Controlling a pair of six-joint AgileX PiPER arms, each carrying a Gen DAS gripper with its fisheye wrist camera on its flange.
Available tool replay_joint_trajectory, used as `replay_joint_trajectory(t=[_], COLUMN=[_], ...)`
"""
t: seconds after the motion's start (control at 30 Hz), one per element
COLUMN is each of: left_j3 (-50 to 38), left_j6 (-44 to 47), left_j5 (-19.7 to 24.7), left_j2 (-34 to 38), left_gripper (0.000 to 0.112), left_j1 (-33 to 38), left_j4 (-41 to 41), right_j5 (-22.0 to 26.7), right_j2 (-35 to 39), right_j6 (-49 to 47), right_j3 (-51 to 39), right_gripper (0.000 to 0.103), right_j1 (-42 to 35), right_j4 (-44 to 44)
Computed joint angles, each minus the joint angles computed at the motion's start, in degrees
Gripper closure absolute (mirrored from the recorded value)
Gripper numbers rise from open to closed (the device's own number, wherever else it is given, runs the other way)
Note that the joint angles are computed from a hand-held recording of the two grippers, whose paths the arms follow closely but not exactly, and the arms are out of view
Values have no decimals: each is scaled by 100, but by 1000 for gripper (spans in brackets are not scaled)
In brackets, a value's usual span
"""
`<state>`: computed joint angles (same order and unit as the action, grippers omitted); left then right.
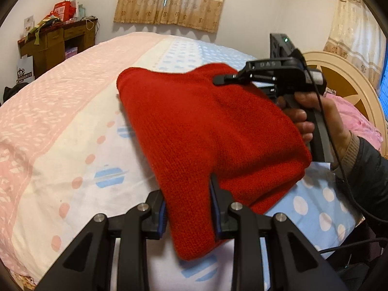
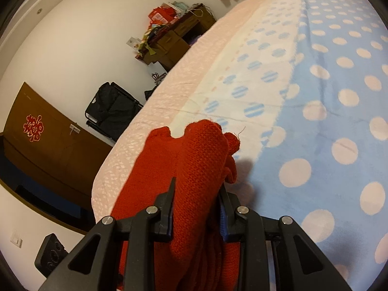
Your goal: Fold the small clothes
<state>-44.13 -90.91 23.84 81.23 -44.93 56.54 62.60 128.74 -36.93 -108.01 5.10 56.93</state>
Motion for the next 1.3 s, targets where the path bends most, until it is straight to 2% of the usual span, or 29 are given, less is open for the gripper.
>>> replay_joint_trajectory(t=[0.4,0.47,0.6,0.7,0.77,0.87,0.93,1.03,1.13,1.2,1.27,1.3], left_j3=[-130,-119,-138,-209,-180,-157,-202,-413,-691,-588,-348,-277], left_j6=[489,397,436,523,571,494,255,394,770,815,320,63], left_j5=[152,266,514,894,1055,1199,1389,1280,1141,838,582,621], left_j2=[21,0,-81,-238,-450,-741,-882,-585,80,251,249,262], left_gripper=[78,73,72,68,65,53,39,38,38,38,37,32], left_j1=[33,-73,-229,-489,-553,-560,-553,-117,465,701,719,644], left_j4=[-331,-306,-326,-365,-338,-147,191,316,-102,-298,125,338], right_j5=[-344,-430,-751,-1100,-1150,-1466,-1536,-1195,-781,-885,-1335,-1446], right_j2=[-98,-168,-384,-677,-828,-1274,-1741,-2298,-2705,-2836,-2937,-2978], right_j6=[42,14,55,108,66,-121,-613,-1416,-1950,-1944,-2063,-2294], right_j3=[141,226,473,794,926,1370,1867,2499,3142,3527,3970,4140], right_gripper=[71,70,66,56,55,51,51,50,48,48,48,48], right_j1=[106,126,181,185,112,52,-15,-39,94,232,326,288], right_j4=[-365,-412,-663,-817,-755,-661,-226,370,333,-32,-143,55])
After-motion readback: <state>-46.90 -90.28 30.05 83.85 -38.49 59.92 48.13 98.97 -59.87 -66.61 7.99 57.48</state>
